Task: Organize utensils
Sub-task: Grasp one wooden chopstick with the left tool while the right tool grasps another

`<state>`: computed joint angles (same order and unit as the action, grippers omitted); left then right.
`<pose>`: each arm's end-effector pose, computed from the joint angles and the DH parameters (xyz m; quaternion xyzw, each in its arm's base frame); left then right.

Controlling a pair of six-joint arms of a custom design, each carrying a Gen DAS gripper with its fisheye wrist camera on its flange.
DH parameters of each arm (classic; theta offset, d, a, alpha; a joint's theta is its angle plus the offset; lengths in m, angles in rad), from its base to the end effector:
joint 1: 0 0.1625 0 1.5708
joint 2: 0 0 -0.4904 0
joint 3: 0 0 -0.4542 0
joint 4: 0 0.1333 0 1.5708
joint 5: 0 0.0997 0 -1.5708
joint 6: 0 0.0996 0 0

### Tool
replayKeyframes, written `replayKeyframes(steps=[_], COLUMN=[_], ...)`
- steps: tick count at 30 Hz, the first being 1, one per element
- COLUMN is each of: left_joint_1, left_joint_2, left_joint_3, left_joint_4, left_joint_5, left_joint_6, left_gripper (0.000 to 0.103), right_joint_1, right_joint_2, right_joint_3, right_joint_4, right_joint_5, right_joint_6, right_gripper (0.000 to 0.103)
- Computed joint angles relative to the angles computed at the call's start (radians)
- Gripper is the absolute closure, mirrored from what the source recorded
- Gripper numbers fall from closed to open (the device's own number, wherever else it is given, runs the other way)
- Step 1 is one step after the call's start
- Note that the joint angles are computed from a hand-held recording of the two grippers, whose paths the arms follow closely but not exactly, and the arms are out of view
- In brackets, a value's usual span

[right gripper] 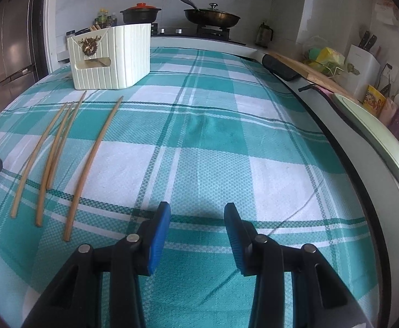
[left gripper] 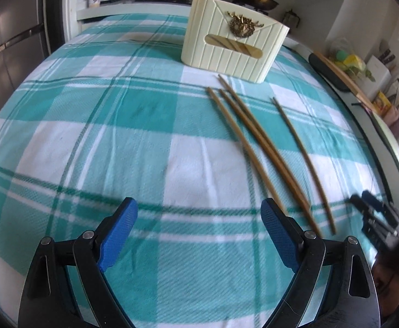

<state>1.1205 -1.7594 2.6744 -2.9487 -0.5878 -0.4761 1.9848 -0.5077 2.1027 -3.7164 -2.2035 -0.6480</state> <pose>0.0645 -0.3632 0.2793 -0.1193 0.8567 -0.3862 0.3206 0.2872 -0.4686 -0.0694 0.3902 -0.8315 0.2216 0.3275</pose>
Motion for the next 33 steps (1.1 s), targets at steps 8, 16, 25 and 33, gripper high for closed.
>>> replayKeyframes(steps=[8, 16, 25, 33], left_joint_1=[0.065, 0.074, 0.075, 0.061], left_joint_2=[0.184, 0.287, 0.221, 0.194], left_joint_3=[-0.109, -0.139, -0.109, -0.095], left_joint_4=[-0.143, -0.144, -0.135, -0.095], left_joint_5=[-0.008, 0.101, 0.044, 0.051], left_joint_6=[0.078, 0.136, 0.192, 0.202], left_gripper=[0.011, 0.011, 0.031, 0.055], right_joint_1=[0.001, -0.003, 0.002, 0.050], right_joint_2=[0.002, -0.004, -0.061, -0.012], right_joint_3=[0.000, 0.004, 0.010, -0.116], right_joint_4=[-0.004, 0.001, 0.149, 0.407], right_joint_5=[-0.003, 0.005, 0.117, 0.192], right_joint_6=[-0.003, 0.003, 0.136, 0.137], right_gripper=[0.061, 0.061, 0.061, 0.070])
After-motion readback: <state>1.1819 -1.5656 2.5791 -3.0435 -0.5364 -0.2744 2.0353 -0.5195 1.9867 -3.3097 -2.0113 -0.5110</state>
